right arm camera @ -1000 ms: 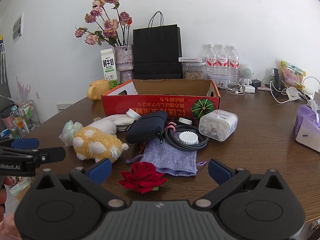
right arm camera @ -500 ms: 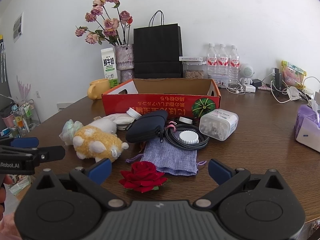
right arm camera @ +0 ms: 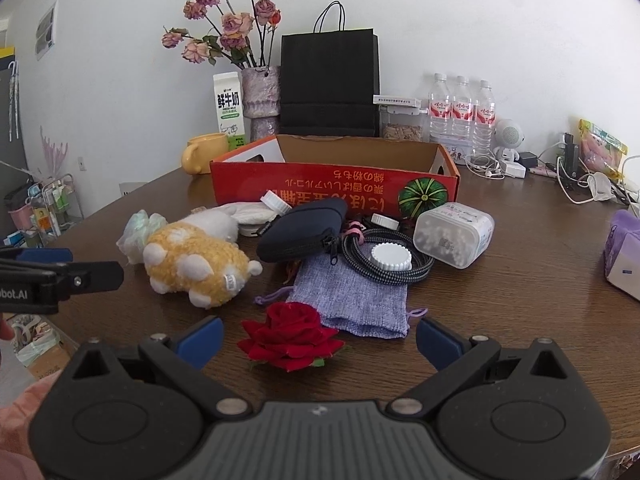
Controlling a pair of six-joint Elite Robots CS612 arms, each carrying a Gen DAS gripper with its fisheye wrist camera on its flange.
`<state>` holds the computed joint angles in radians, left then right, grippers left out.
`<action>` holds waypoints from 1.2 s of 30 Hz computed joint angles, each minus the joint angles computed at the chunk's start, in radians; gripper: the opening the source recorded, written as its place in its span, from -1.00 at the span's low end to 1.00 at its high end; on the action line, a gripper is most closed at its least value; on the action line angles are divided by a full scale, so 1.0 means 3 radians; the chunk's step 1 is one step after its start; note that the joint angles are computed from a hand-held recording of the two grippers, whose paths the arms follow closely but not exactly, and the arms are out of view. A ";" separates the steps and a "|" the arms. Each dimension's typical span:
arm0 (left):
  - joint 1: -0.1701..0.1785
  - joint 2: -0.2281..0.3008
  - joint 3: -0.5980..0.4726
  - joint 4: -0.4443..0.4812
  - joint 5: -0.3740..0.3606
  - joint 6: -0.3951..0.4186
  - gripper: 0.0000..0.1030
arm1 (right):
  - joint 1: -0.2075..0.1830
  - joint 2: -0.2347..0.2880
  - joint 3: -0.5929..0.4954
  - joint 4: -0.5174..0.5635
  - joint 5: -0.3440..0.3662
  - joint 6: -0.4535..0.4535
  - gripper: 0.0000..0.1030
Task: Organize objects
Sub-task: 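Grasp the red rose with the right tool while the left tool grasps the yellow plush toy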
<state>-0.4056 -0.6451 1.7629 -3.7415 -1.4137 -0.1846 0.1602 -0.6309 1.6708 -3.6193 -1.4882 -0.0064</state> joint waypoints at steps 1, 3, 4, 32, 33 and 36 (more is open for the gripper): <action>0.0004 0.0002 -0.0005 0.0009 0.0007 -0.0009 1.00 | 0.0001 0.0007 -0.0013 0.0025 0.0011 -0.0008 0.92; 0.0011 0.0005 -0.0013 0.0034 0.0015 -0.0030 1.00 | 0.0005 0.0026 -0.0047 0.0077 0.0037 -0.0035 0.85; 0.0015 0.0006 -0.0017 0.0048 0.0020 -0.0040 1.00 | 0.0008 0.0037 -0.0060 0.0087 0.0043 -0.0046 0.85; -0.0011 0.0046 -0.0187 0.0202 -0.0148 0.0112 1.00 | -0.0083 0.0035 0.0011 -0.0171 0.0384 -0.0002 -0.33; -0.0014 0.0050 -0.0195 0.0203 -0.0157 0.0123 1.00 | -0.0088 0.0031 0.0021 -0.0192 0.0380 0.0003 -0.33; -0.0027 0.0055 -0.0224 0.0232 -0.0162 0.0151 1.00 | -0.0104 0.0024 0.0050 -0.0266 0.0353 0.0030 -0.35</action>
